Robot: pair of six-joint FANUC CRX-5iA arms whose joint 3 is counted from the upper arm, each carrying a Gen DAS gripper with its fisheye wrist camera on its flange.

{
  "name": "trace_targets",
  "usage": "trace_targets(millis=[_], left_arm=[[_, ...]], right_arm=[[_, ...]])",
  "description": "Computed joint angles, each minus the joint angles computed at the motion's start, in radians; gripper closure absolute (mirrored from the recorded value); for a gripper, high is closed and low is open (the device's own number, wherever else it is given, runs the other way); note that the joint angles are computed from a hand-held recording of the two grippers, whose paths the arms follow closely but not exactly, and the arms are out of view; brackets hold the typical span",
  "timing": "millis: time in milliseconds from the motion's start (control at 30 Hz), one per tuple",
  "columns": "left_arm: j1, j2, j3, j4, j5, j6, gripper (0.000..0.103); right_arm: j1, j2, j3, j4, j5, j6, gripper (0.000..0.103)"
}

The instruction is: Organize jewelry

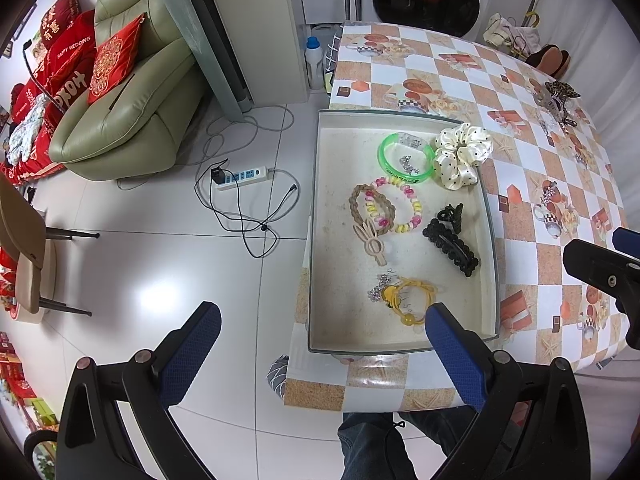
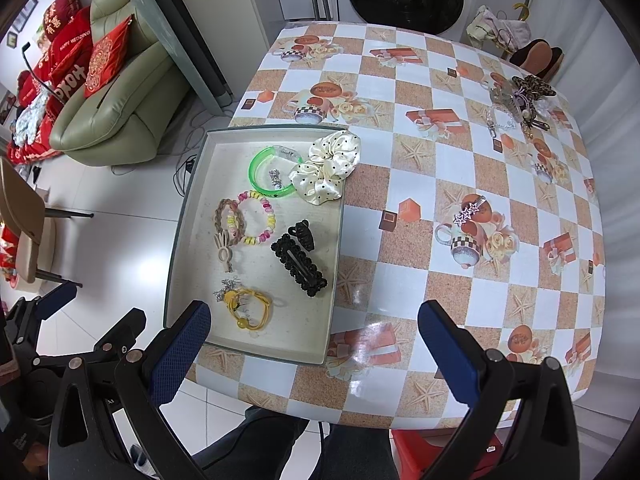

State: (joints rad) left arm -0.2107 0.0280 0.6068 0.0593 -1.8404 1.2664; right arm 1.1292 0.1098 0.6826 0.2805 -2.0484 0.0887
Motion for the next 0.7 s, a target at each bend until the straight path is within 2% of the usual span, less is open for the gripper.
trace_targets(millis=[700], left_arm=[[-0.002, 0.004, 0.004, -0.002, -0.002, -0.001, 0.000]], right_arm=[[-0.001, -0.003, -0.008, -0.001, 0.005, -0.004, 0.000]])
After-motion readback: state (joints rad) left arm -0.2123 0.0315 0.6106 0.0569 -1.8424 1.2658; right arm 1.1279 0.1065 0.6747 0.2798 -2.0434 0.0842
